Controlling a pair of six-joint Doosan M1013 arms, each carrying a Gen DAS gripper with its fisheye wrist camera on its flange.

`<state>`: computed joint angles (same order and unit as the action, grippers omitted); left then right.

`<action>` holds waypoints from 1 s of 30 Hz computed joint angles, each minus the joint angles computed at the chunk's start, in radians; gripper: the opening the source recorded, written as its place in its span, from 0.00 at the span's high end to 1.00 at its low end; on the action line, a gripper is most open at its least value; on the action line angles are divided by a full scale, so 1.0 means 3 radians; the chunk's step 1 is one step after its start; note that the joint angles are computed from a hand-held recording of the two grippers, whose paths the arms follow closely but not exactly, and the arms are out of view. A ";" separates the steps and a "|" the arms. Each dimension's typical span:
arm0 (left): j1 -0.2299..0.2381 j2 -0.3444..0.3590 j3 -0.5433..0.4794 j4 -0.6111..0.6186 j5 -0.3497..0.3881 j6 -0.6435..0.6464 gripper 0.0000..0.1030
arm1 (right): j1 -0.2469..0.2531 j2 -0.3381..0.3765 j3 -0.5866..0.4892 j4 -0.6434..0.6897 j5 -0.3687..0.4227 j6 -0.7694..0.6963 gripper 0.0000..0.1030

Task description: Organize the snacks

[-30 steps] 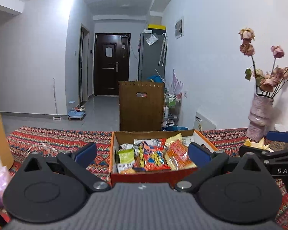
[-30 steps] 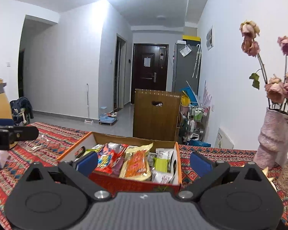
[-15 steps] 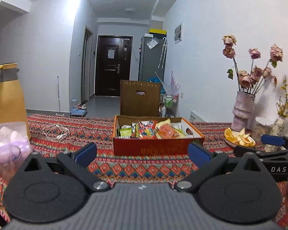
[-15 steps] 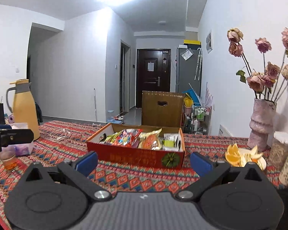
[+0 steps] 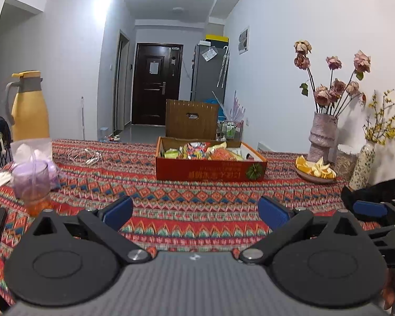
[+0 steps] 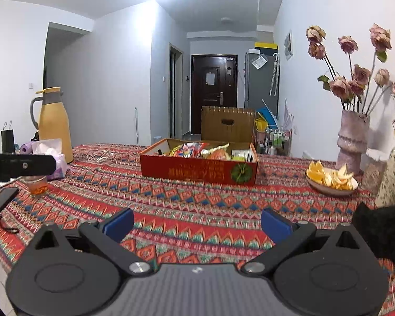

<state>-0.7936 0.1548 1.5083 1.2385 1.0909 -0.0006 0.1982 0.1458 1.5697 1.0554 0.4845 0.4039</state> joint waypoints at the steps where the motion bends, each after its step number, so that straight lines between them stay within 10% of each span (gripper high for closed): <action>1: -0.0022 -0.0002 0.0015 -0.0006 0.0026 -0.0006 0.00 | -0.0006 -0.0030 0.0049 0.0026 -0.0001 -0.0022 0.00; 30: -0.0724 -0.0210 0.0580 0.0215 0.0745 -0.0694 0.00 | -0.0107 -0.0791 0.1149 0.0821 -0.0100 -0.0726 0.00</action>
